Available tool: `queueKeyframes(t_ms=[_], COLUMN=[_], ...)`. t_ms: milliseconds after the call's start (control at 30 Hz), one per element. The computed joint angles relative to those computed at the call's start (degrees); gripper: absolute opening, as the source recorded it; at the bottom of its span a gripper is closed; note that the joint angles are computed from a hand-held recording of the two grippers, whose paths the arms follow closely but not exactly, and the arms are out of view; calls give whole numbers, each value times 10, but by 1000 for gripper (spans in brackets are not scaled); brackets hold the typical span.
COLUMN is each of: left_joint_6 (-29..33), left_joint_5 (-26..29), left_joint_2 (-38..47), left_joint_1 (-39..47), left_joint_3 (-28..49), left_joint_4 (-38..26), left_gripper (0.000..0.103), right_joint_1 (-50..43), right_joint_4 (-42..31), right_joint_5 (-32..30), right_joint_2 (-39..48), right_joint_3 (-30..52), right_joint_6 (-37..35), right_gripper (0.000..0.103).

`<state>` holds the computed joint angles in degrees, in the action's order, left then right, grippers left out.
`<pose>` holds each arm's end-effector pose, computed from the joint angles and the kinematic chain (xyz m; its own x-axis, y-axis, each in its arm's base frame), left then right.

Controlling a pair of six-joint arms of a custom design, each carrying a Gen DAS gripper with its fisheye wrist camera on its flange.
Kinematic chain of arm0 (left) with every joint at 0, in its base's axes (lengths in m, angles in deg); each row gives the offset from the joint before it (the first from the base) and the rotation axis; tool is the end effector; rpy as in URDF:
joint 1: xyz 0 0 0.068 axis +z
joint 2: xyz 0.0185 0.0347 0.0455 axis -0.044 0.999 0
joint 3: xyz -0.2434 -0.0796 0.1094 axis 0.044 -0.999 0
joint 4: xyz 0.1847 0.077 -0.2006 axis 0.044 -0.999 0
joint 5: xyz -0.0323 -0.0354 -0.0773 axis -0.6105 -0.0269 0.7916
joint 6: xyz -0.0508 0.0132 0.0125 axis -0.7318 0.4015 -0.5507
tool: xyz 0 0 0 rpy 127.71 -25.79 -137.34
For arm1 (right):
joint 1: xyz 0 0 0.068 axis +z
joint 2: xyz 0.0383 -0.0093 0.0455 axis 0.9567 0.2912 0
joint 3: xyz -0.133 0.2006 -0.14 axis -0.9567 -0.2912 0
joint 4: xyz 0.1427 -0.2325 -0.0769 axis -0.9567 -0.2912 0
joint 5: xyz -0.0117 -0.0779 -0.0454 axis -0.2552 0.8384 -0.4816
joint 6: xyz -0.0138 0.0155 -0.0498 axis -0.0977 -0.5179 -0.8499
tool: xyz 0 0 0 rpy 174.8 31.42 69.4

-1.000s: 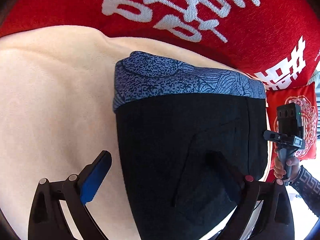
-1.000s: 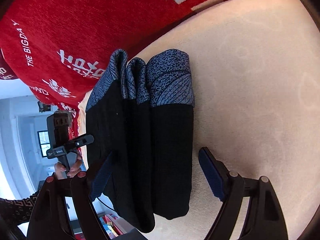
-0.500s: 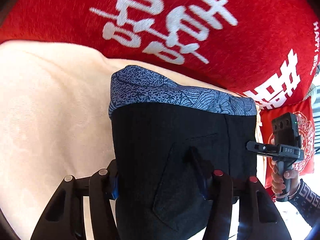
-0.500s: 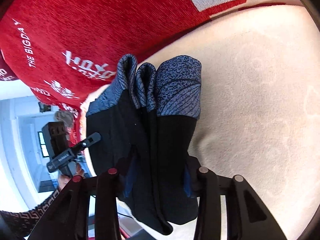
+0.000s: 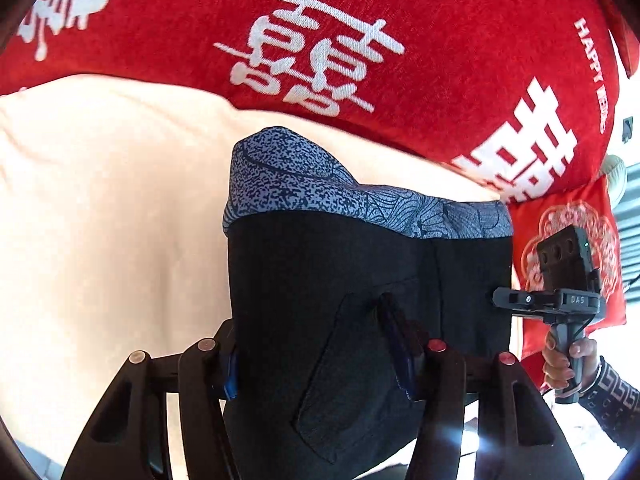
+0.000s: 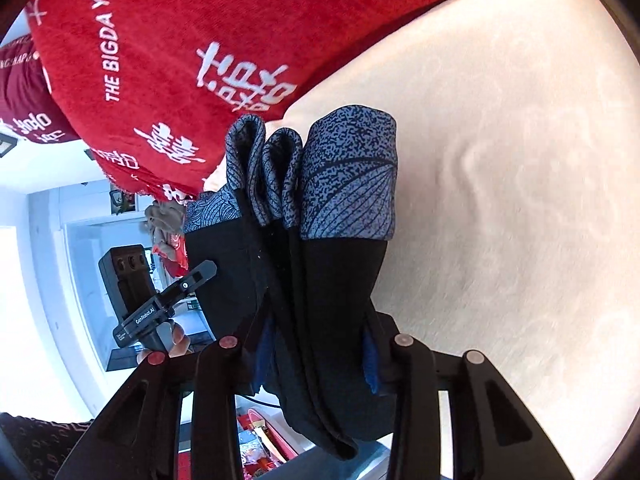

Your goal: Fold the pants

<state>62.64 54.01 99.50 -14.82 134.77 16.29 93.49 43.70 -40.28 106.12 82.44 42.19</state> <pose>0.4228 -0.1096 0.1781 -0.8328 0.5270 -0.1695 0.5420 0.7138 -0.4435 0.2196 0.0986 0.1276 -0.7654 0.6386 0.0800 0.4295 0.4142 0.8025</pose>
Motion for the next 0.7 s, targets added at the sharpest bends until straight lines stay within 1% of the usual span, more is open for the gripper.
queueKeyframes(t_ms=[67,167,200,267,300,333,367,400,433,467,500,533,600,633,700], left_joint_6=[17,46,49,52,50,47,44,42,39,36,31,30,27,28,33], left_joint_5=[-11,-16,-20,-40,-59,-66,-67,-73,-84,-98,-112,-114,-119,-123,-143], left_joint_2=[-21,-33,-30,-23,-19,-20,-25,-27,-29,-32,-36,-36,-40,-45,-60], left_joint_1=[9,35,43,50,50,51,53,52,48,44,40,39,36,34,28], left_joint_3=[-31,-71,-82,-110,-125,-141,-156,-164,-169,-176,-182,-183,-188,-192,-206], left_joint_4=[3,15,23,54,75,100,126,142,156,170,181,182,185,188,197], left_gripper=[58,58,58,59,63,68,78,87,91,100,102,102,102,102,102], right_joint_1=[47,101,117,146,156,168,175,178,180,180,182,186,196,202,215], right_joint_4=[21,56,65,87,91,89,89,95,105,107,103,93,62,29,-44], right_joint_5=[39,77,88,107,113,124,135,148,156,159,164,168,184,193,206], right_joint_2=[-3,10,9,44,59,82,94,103,112,122,129,133,126,117,103], right_joint_3=[-8,-21,-32,-29,-29,-22,-18,-19,-22,-21,-18,-13,-2,9,35], right_joint_6=[39,80,93,112,114,116,118,125,135,146,154,160,170,175,183], right_gripper=[41,41,41,41,41,43,45,50,55,56,62,69,71,74,78])
